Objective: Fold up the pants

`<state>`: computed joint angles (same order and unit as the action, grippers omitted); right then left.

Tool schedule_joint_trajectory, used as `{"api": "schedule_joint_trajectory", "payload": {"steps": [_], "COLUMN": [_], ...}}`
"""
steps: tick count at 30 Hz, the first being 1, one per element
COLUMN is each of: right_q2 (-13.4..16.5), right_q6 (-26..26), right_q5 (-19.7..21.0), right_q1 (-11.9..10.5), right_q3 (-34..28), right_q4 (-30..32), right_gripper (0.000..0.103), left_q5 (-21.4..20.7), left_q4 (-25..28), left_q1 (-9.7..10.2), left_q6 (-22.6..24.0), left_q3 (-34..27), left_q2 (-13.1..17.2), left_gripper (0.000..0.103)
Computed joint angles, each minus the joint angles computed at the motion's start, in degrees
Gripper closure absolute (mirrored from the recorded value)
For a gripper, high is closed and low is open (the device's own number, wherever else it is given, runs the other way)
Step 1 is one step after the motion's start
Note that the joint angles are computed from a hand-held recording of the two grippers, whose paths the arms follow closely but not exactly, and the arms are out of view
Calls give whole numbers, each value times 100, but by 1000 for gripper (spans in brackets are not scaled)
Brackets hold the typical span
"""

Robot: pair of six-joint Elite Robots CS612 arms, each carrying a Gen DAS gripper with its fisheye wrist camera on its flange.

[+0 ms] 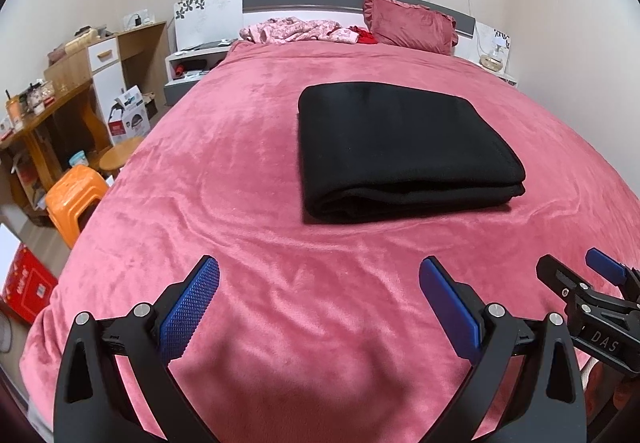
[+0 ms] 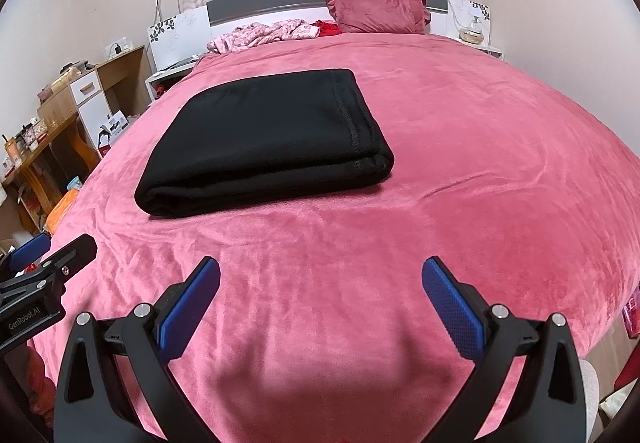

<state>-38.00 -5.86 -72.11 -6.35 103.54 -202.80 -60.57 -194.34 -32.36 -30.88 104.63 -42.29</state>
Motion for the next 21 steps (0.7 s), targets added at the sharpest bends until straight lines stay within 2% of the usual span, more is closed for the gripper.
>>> {"api": "schedule_joint_trajectory", "payload": {"steps": [21], "right_q2": [11], "right_q6": [-70], "right_q5": [80], "right_q1": [-4], "right_q3": [-39], "right_q4": [110], "right_gripper": [2], "left_q5": [-65], "left_q4": [31], "left_q1": [13], "left_q6": [-42], "left_q3": [25], "left_q2": [-22], "left_gripper": [4]}}
